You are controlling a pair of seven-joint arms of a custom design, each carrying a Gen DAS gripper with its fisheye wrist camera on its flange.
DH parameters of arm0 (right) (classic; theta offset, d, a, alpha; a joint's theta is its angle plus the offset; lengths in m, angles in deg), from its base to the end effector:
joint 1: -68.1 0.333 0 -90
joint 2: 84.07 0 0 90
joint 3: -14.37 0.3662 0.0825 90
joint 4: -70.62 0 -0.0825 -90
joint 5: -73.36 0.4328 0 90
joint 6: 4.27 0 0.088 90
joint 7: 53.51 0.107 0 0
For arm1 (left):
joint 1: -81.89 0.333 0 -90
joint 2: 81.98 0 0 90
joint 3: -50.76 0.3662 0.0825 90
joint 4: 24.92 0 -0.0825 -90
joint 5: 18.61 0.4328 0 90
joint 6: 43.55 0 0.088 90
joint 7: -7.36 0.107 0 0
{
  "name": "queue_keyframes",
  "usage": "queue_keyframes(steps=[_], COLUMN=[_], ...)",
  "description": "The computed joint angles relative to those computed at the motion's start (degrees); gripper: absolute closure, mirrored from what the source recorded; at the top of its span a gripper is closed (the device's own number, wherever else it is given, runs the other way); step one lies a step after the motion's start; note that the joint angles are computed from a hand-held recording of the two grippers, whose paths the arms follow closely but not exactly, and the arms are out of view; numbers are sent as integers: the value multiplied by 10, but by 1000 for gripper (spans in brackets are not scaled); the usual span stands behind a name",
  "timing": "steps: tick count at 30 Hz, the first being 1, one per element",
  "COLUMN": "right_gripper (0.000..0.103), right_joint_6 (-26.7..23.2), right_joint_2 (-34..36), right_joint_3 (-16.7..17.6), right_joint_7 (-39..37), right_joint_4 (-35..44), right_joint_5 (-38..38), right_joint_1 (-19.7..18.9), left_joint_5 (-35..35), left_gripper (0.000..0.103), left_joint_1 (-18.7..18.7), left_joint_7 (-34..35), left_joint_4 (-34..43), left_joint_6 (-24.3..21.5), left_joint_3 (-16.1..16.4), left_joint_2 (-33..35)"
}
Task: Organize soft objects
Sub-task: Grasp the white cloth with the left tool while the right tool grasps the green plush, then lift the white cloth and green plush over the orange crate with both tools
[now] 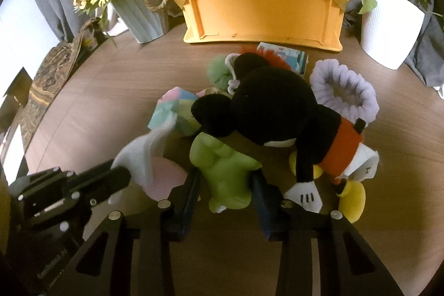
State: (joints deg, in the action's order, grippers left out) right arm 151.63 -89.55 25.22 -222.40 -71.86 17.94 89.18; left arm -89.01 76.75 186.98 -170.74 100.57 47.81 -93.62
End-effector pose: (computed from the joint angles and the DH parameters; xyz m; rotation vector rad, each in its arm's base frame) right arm 0.4160 0.2949 0.3602 -1.4862 2.1663 -0.5353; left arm 0.4724 -0.0589 0.3715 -1.1614 2.5752 -1.1516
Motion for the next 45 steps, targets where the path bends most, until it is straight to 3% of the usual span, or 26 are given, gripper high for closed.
queue_keyframes(steps=[14, 26, 45], right_gripper=[65, 65, 65], right_joint_6=[-40, -115, -197], right_joint_2=[-64, -124, -164], right_joint_3=[33, 69, 78], right_joint_7=[17, 74, 127], right_joint_4=[-17, -8, 21], right_joint_5=[15, -51, -170], right_joint_1=[-1, -14, -26], left_joint_5=[-25, -94, -221], left_gripper=[94, 95, 94], left_joint_1=[-8, -23, -22], left_joint_7=[4, 52, 140], left_joint_4=[-10, 2, 55], left_joint_6=[-14, -14, -19], left_joint_3=[14, 25, 7], left_joint_2=[-54, -101, -107])
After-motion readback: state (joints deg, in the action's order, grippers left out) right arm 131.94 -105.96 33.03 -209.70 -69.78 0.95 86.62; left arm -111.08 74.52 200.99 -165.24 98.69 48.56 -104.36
